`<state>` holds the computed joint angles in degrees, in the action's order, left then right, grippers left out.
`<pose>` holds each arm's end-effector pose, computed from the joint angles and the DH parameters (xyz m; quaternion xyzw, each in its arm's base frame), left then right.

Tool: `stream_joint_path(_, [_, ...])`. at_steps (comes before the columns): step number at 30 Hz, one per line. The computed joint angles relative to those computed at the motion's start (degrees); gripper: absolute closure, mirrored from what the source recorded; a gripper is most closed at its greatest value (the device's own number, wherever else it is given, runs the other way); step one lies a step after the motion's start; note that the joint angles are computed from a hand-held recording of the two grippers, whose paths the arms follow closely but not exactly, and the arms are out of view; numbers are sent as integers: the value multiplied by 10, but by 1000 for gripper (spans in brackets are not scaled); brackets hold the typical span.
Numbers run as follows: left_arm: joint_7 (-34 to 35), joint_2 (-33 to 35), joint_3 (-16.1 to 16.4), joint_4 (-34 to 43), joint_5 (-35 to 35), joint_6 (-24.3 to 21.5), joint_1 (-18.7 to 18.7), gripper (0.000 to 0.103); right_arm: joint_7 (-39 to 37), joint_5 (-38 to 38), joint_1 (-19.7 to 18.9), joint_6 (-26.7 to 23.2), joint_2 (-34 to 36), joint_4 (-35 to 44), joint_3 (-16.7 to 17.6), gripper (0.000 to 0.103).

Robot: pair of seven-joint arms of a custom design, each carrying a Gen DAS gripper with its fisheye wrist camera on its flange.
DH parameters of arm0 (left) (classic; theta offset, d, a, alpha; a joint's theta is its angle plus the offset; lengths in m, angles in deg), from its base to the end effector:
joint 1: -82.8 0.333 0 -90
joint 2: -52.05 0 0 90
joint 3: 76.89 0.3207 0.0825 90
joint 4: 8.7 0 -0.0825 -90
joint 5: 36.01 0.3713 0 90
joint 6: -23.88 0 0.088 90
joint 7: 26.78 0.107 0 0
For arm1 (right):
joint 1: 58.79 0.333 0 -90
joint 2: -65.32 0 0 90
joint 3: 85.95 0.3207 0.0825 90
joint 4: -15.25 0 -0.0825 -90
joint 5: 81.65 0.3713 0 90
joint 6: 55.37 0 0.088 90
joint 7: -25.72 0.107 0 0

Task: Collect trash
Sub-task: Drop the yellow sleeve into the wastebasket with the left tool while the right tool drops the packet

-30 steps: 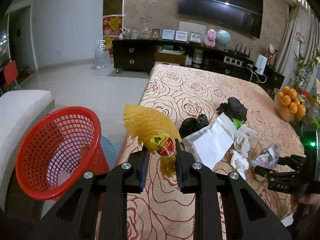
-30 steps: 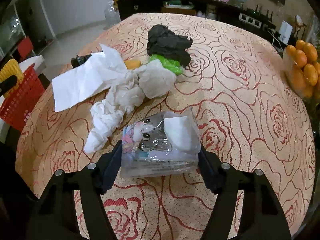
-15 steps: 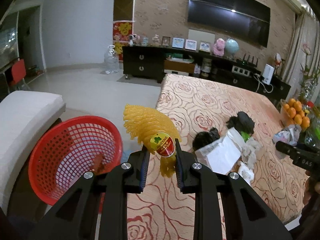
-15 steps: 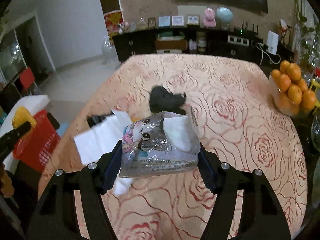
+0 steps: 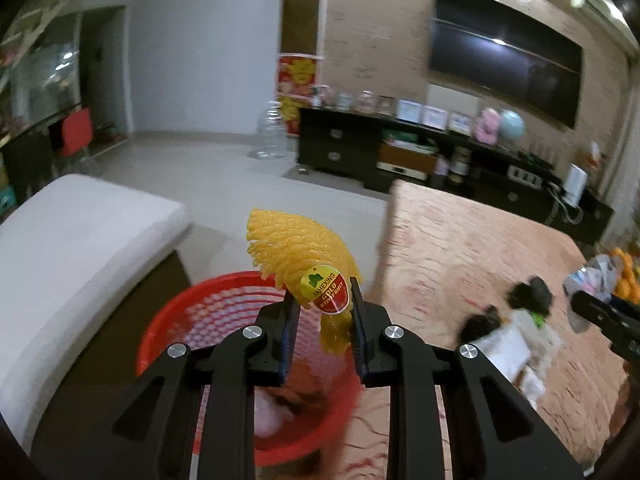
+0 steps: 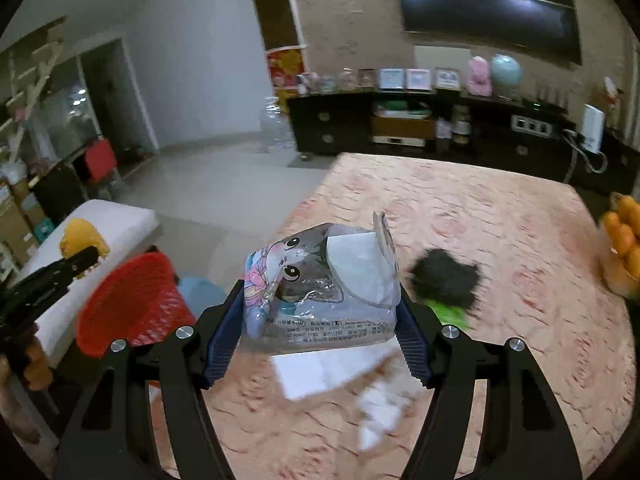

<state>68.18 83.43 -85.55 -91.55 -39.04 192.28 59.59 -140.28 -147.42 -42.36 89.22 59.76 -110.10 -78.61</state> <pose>0.6514 -0.3665 0.4983 -0.4401 0.7717 -0.4136 0.1994 0.4866 0.2257 0.4816 -0.4340 0.7837 -0.3279 0.2999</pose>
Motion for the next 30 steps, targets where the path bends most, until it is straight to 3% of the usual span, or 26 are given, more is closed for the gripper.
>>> stream_joint_path(4, [-52,18,51,19,24,-7,-20,81,-35,-1,2,60,62,68,-11,37])
stream_joint_path(9, [-91,30,75,30,52,-19,-20,81,-106,32,18,124,134,151,-33,37])
stream_joint_path(13, [-115,41,81,44,70,-36,-14,81,-224,112,23,164,194,217,-43,37])
stream_joint_path(19, [-141,58,81,69,93,-64,-10,81,-311,189,40,181,248,267,-57,37])
stream_joint_path(25, [-142,55,72,62,103,-66,-1,81,-342,222,76,180,270,294,-90,36])
stream_joint_path(30, [-148,56,72,63,107,-78,1,81,-376,253,86,181,284,311,-95,36])
